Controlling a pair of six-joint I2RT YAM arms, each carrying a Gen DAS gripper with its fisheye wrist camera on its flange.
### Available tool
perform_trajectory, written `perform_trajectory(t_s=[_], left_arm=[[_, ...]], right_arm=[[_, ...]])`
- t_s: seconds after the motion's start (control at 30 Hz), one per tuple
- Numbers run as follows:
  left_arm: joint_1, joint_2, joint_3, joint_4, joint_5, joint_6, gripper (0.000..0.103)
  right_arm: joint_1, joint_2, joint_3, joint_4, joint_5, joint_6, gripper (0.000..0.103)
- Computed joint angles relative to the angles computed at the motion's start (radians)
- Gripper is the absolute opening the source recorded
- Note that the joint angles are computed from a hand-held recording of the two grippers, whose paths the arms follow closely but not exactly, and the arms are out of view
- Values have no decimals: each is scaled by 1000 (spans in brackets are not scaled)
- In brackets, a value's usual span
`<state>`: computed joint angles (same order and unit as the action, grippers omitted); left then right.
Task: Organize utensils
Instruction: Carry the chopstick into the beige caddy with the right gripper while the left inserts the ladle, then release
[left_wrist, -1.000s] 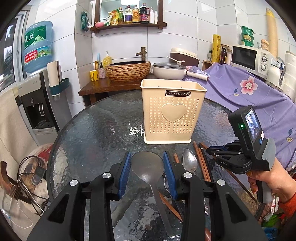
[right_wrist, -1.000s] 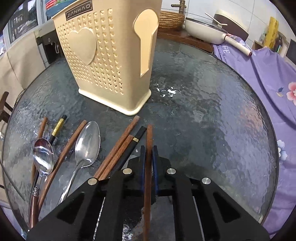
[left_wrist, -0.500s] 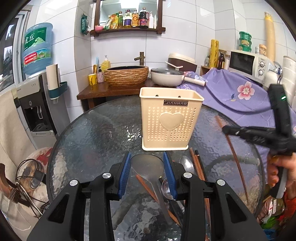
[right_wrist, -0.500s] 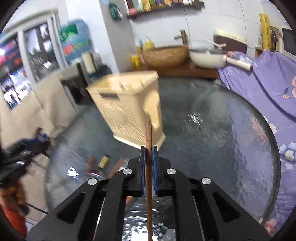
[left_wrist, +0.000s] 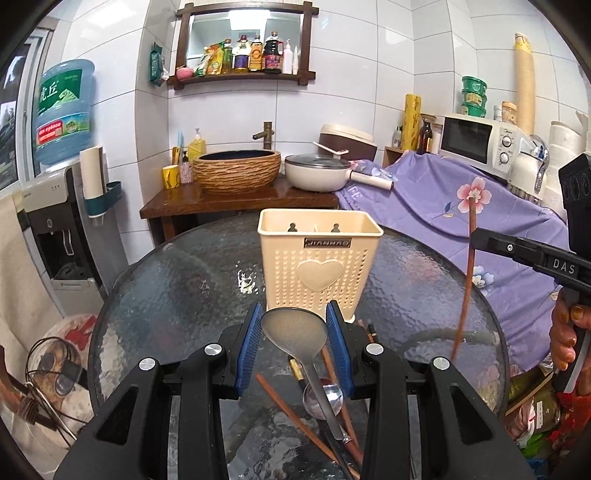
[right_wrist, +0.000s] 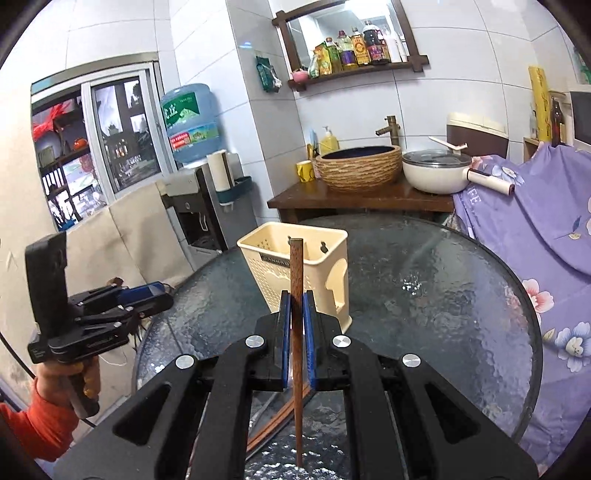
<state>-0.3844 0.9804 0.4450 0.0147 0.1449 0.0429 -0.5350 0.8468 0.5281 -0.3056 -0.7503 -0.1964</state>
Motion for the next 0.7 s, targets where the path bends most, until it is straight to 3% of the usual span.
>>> perform_trajectory(t_s=[0.33,0.57,0.7], left_arm=[[-13,68,127,-17,6,21,35],[11,184,404,-115,48,15,35],[-3,274,569,-149,3,0,35]], right_arm=[[27,58,176,-88,-48,27,8],[103,211,466,-166,-5,86,8],[154,294,645,-172,67,153,8]])
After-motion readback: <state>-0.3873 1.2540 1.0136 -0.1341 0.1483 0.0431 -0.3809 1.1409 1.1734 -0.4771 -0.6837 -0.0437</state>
